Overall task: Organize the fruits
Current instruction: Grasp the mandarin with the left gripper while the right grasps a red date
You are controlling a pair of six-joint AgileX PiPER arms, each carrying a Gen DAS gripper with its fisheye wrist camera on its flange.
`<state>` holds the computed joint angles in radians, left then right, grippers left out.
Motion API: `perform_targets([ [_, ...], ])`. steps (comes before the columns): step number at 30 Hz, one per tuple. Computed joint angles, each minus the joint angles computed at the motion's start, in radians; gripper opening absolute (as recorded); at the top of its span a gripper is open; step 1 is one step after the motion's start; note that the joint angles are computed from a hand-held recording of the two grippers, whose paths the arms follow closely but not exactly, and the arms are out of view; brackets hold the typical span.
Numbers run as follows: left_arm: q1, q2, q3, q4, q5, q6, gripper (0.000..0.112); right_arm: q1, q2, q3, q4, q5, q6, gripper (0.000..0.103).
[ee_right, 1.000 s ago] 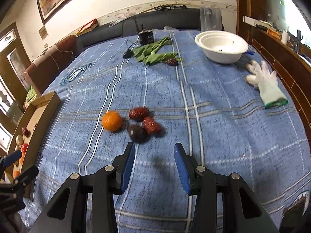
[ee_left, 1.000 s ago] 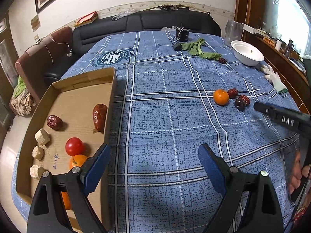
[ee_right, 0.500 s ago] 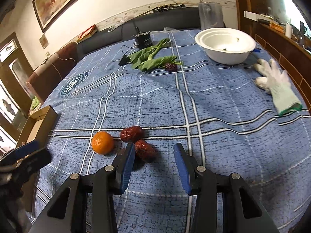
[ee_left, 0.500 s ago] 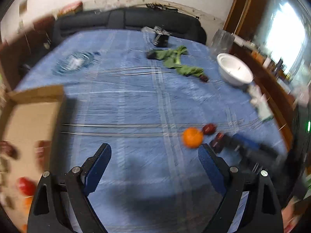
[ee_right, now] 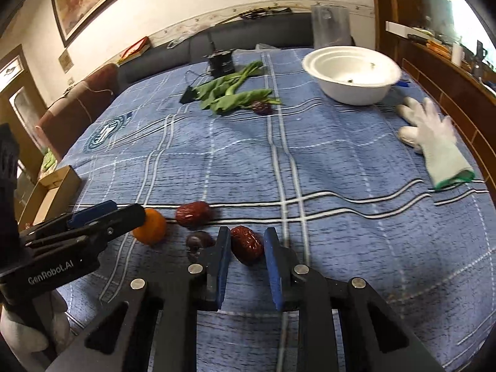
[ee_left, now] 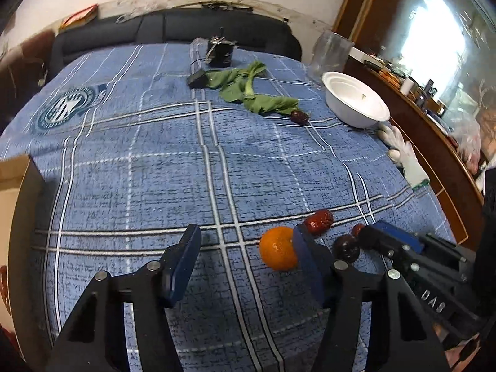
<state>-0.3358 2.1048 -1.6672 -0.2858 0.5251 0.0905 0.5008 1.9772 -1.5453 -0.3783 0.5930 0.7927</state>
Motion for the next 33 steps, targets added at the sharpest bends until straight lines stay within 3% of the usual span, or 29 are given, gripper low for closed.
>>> perform_targets([
  [8,-0.007,-0.010,0.017,-0.027,0.007,0.087,0.064,-0.026,-0.044,0.075,0.064,-0.115,-0.032,0.024],
  [14,0.014,0.027,-0.024,-0.113,0.055,0.145,0.080,-0.030,-0.022,0.051,0.099,-0.090,-0.068,0.032],
  [17,-0.004,0.041,-0.040,-0.099,0.053,0.175,0.079,-0.029,0.002,0.025,0.150,-0.065,-0.122,0.032],
  [19,-0.004,0.038,-0.036,-0.136,0.057,0.226,0.063,-0.007,0.010,0.011,0.079,-0.043,-0.074,0.032],
  [21,0.016,0.045,-0.044,-0.248,0.097,0.323,0.033,0.004,0.012,0.012,0.048,-0.042,-0.051,0.032],
  [22,0.030,0.055,-0.062,-0.312,0.140,0.358,0.028,0.006,0.012,0.014,0.037,-0.043,-0.042,0.032],
  [26,0.022,0.044,-0.043,-0.306,0.120,0.354,0.027,0.005,0.010,0.021,0.030,-0.053,-0.033,0.032],
  [28,0.018,0.042,-0.037,-0.294,0.101,0.338,0.032,0.003,0.011,0.019,0.031,-0.055,-0.032,0.032],
  [29,0.015,0.046,-0.041,-0.274,0.095,0.315,0.040,0.004,0.016,0.013,0.028,-0.055,-0.029,0.032],
  [32,0.015,0.054,-0.054,-0.275,0.097,0.311,0.038,0.014,0.031,-0.009,0.004,-0.041,-0.021,0.032],
  [33,0.014,0.054,-0.055,-0.263,0.098,0.305,0.029,0.017,0.032,-0.012,-0.004,-0.036,-0.015,0.031],
])
